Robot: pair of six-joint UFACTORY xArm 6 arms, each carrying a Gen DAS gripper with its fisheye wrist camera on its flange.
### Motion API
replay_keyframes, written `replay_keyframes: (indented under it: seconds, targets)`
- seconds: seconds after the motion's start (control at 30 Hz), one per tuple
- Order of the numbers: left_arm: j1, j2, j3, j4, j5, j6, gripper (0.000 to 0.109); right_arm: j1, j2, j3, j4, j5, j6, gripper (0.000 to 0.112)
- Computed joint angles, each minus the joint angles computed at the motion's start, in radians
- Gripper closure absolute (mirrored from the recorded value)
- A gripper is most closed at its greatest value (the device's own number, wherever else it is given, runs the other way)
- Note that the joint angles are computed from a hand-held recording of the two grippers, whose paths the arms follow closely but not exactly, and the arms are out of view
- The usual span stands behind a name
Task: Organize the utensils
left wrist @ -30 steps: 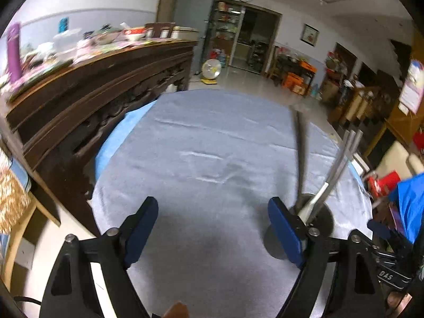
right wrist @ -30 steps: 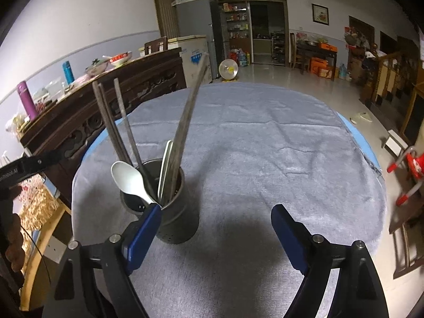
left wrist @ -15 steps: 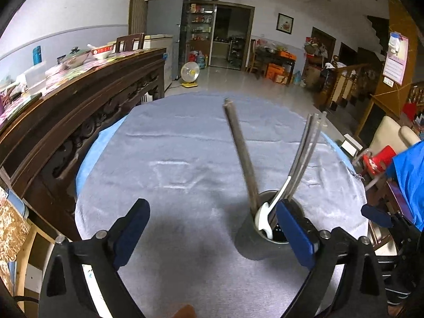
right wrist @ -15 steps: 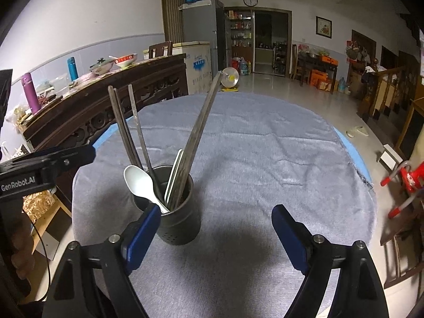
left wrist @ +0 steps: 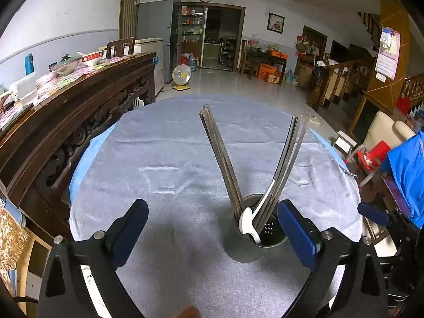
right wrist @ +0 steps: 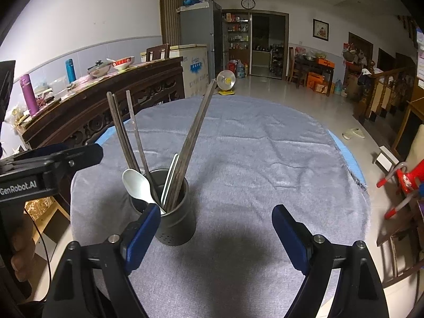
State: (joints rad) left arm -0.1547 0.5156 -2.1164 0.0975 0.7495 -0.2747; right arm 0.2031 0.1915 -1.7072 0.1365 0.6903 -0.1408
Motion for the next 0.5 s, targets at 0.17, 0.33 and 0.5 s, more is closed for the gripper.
replay_keyframes:
  seconds: [0.17, 0.33, 0.5]
  targets:
    - [0.003, 0.009, -0.019, -0.003, 0.020, -0.002, 0.011, 0.002, 0.004, -0.010, -0.007, 0.004, 0.003, 0.024]
    - [0.003, 0.015, -0.031, 0.004, 0.023, -0.001, 0.011, 0.008, 0.002, -0.009, -0.013, 0.004, 0.001, 0.024]
    - [0.001, 0.011, -0.022, 0.007, 0.018, 0.003, 0.011, 0.010, 0.000, -0.008, -0.016, -0.001, 0.002, 0.024]
